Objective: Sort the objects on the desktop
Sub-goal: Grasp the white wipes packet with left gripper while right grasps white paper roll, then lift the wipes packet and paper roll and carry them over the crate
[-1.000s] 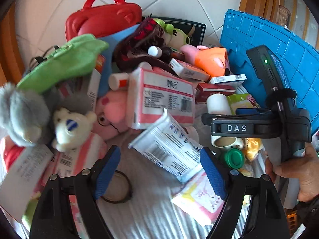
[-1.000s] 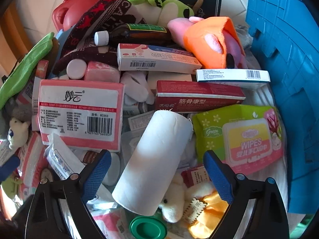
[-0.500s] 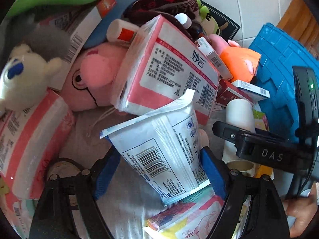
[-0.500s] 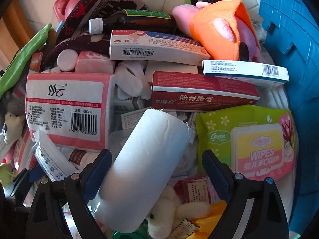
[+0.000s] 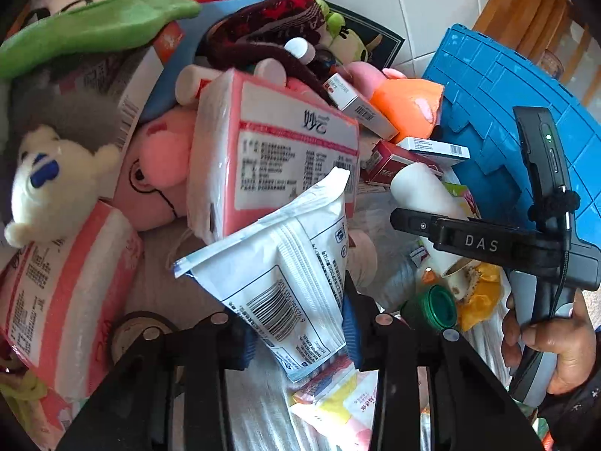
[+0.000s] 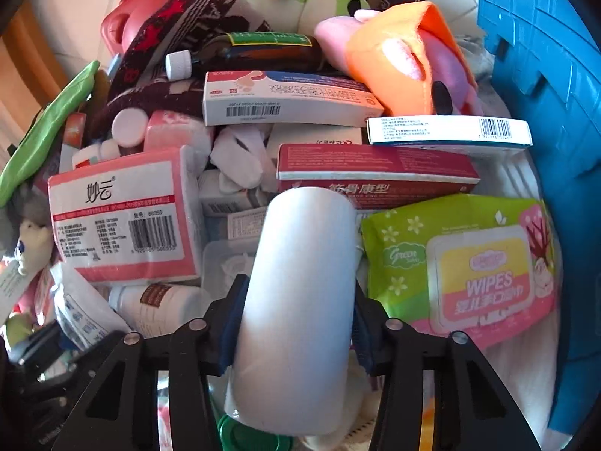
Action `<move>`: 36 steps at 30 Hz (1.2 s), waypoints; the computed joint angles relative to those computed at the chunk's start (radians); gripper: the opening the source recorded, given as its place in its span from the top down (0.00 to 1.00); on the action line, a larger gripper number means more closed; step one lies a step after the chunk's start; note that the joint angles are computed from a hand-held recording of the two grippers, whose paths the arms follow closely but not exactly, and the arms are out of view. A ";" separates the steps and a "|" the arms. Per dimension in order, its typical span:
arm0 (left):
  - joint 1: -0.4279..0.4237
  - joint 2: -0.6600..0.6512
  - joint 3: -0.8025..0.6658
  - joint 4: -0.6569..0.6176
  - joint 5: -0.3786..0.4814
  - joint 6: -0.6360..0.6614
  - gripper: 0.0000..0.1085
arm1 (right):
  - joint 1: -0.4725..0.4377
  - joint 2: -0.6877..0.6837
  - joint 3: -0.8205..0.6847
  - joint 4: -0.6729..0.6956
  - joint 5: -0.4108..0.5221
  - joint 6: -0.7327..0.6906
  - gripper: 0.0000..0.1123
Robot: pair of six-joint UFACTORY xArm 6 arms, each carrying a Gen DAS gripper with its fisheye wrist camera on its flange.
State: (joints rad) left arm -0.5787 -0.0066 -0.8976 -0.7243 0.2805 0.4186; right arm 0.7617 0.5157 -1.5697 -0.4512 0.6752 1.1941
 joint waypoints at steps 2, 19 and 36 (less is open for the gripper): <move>0.002 -0.021 0.004 0.005 -0.005 0.030 0.67 | 0.012 -0.016 0.010 -0.021 0.004 0.020 0.58; 0.039 -0.114 -0.077 -0.010 0.015 0.225 0.67 | 0.100 -0.065 -0.140 -0.290 0.156 0.171 0.60; -0.188 -0.033 -0.515 -0.120 0.091 0.492 0.67 | 0.368 -0.363 -0.125 -0.823 0.816 0.402 0.60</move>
